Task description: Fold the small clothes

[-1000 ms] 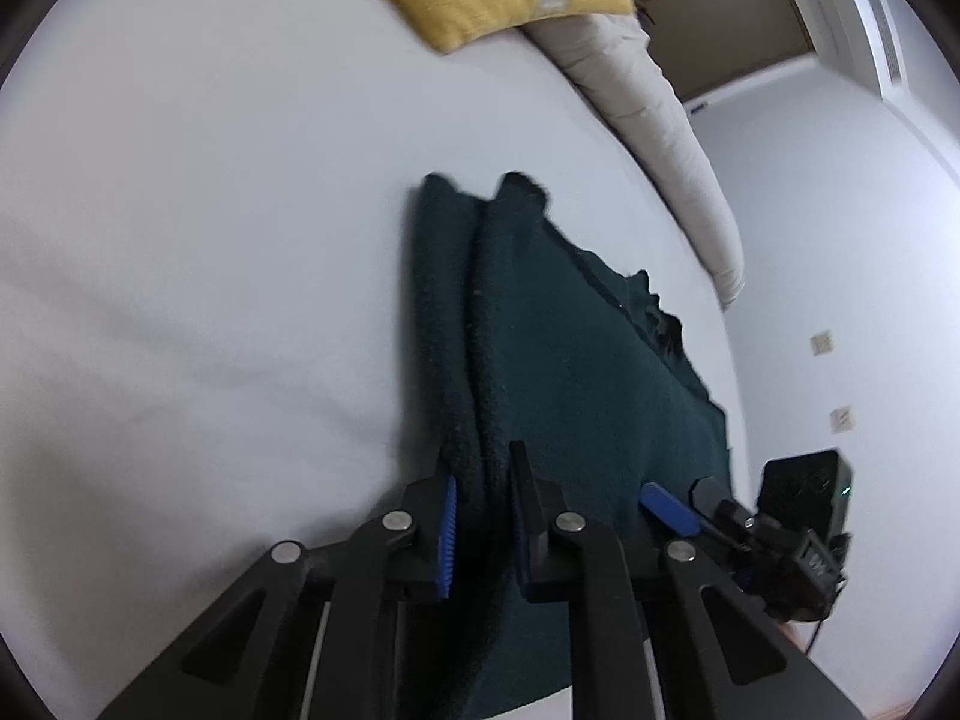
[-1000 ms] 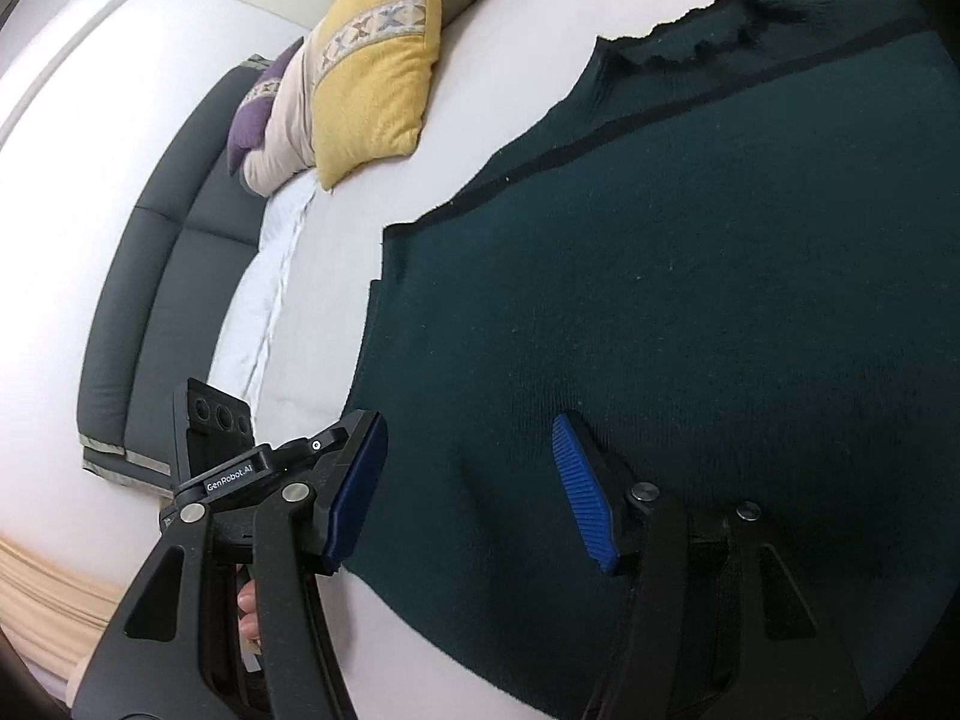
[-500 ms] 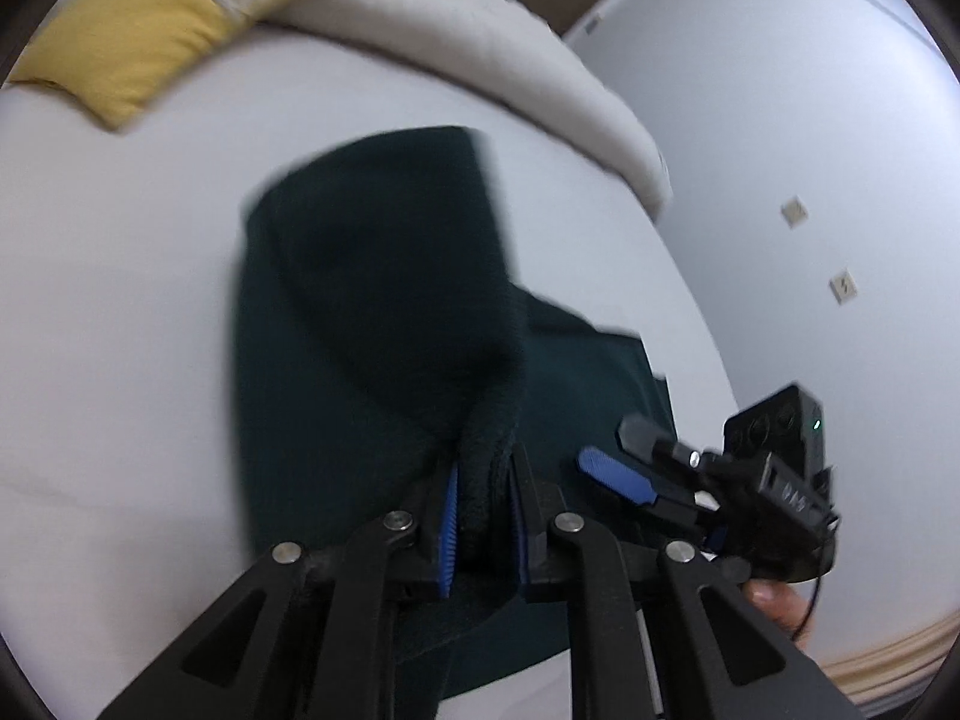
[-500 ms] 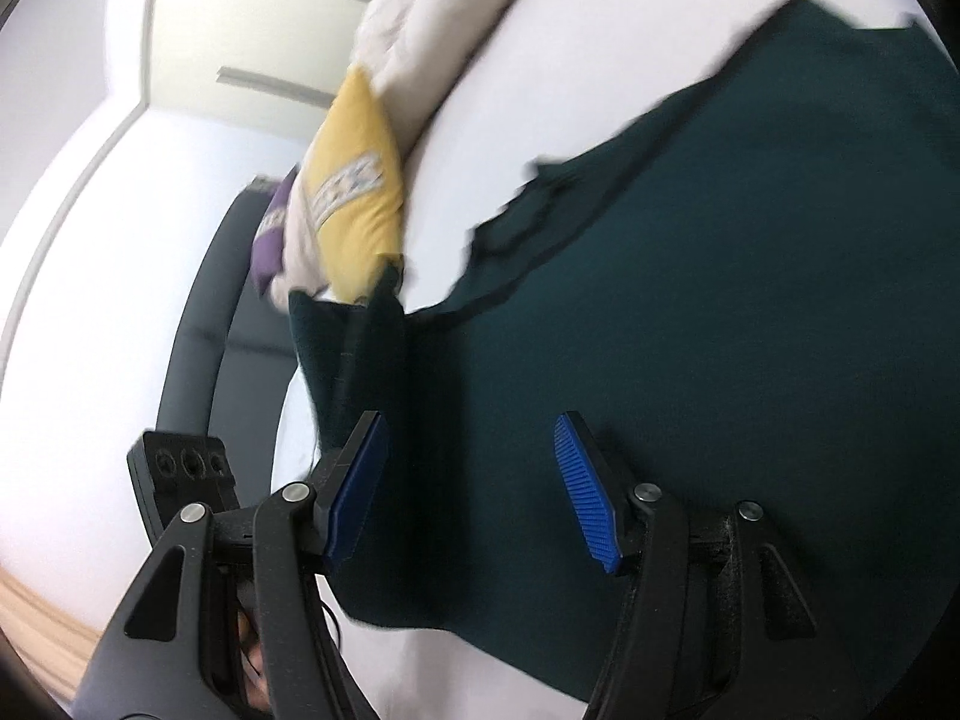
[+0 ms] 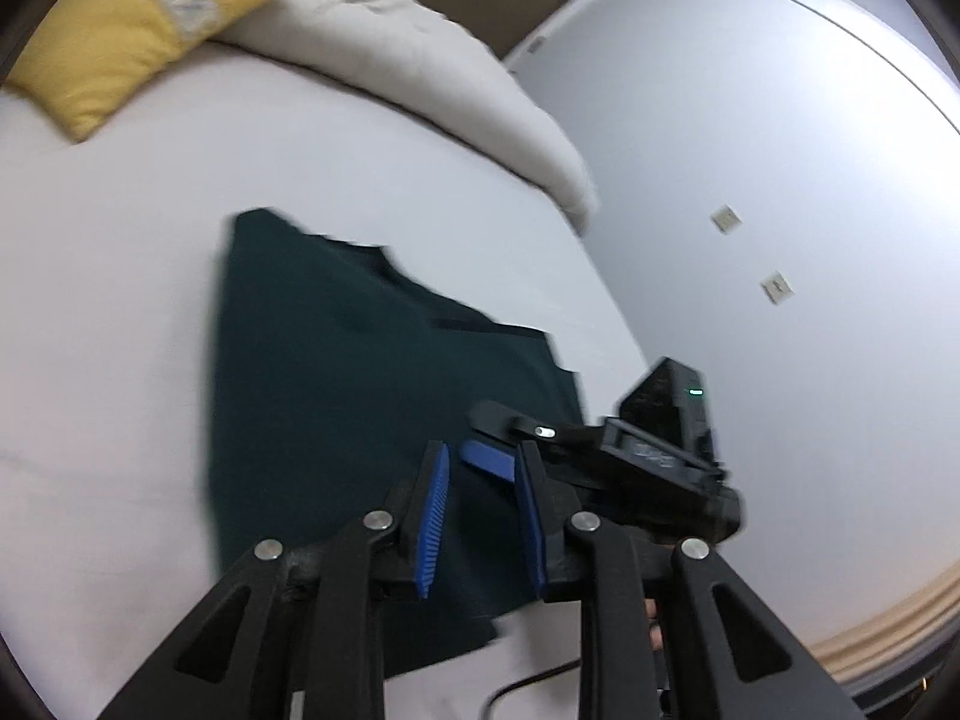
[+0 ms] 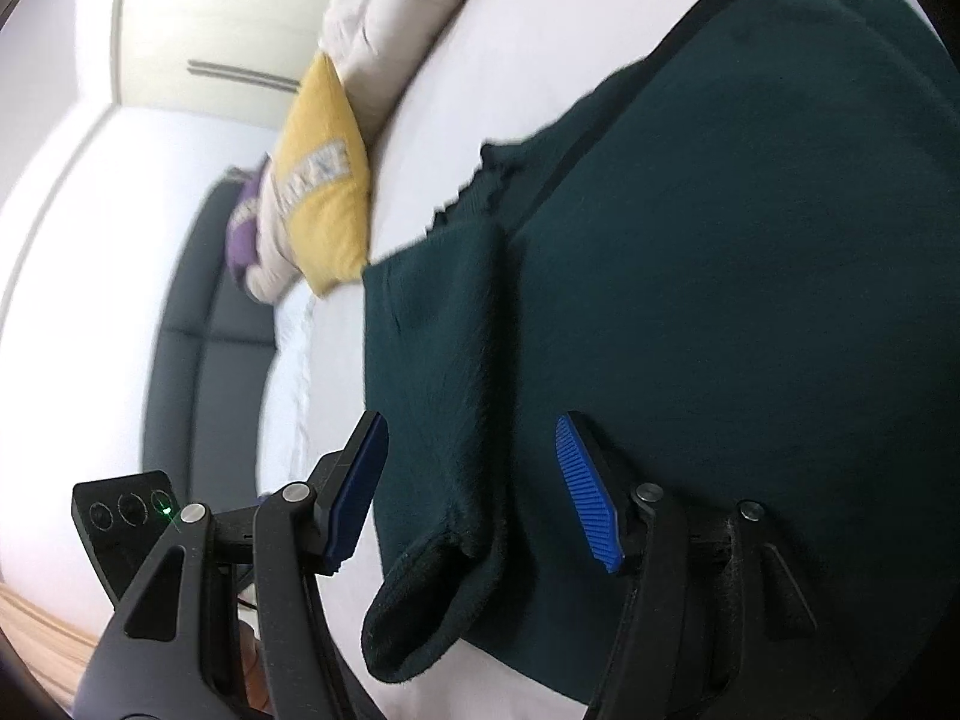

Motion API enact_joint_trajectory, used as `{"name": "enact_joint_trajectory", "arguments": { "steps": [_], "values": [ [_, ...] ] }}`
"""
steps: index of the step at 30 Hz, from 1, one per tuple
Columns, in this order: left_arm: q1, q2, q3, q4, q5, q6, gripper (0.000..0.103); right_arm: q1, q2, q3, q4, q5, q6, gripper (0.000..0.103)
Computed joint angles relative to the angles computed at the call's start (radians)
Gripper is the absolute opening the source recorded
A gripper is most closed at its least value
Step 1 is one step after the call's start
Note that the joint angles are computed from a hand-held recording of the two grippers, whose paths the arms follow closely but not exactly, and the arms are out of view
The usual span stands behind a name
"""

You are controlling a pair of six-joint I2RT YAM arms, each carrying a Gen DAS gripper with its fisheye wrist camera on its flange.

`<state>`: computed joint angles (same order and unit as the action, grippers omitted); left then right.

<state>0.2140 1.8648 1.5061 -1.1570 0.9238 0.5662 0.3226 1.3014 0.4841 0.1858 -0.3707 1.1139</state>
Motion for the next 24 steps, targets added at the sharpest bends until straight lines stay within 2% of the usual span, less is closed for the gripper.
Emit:
{"name": "enact_joint_trajectory", "arguments": {
  "steps": [5, 8, 12, 14, 16, 18, 22, 24],
  "values": [
    [0.087, 0.050, -0.045, 0.025, -0.023, 0.044, 0.024, 0.060, 0.113, 0.144, -0.133, 0.009, -0.007, 0.058],
    [0.141, 0.042, -0.113, 0.054, -0.020, 0.080, 0.024, 0.069, 0.148, 0.188, -0.162, 0.013, 0.022, 0.052],
    [0.199, 0.024, -0.193, 0.110, -0.034, 0.112, 0.024, 0.103, 0.195, 0.281, -0.272, 0.043, -0.003, 0.045],
    [0.215, 0.038, -0.192, 0.095, -0.043, 0.142, 0.024, 0.119, 0.212, 0.316, -0.316, 0.067, -0.010, 0.035],
    [0.228, 0.047, -0.191, 0.076, -0.039, 0.163, 0.024, 0.140, 0.232, 0.359, -0.375, 0.110, -0.016, 0.020],
    [0.237, 0.046, -0.192, 0.067, -0.035, 0.174, 0.024, 0.151, 0.239, 0.376, -0.395, 0.141, -0.027, 0.014],
    [0.248, 0.035, -0.193, 0.048, -0.033, 0.200, 0.024, 0.160, 0.191, 0.377, -0.440, 0.173, -0.066, 0.011],
    [0.244, 0.026, -0.191, 0.049, -0.032, 0.194, 0.027, 0.151, 0.146, 0.362, -0.453, 0.170, -0.091, 0.011]
  ]
}}
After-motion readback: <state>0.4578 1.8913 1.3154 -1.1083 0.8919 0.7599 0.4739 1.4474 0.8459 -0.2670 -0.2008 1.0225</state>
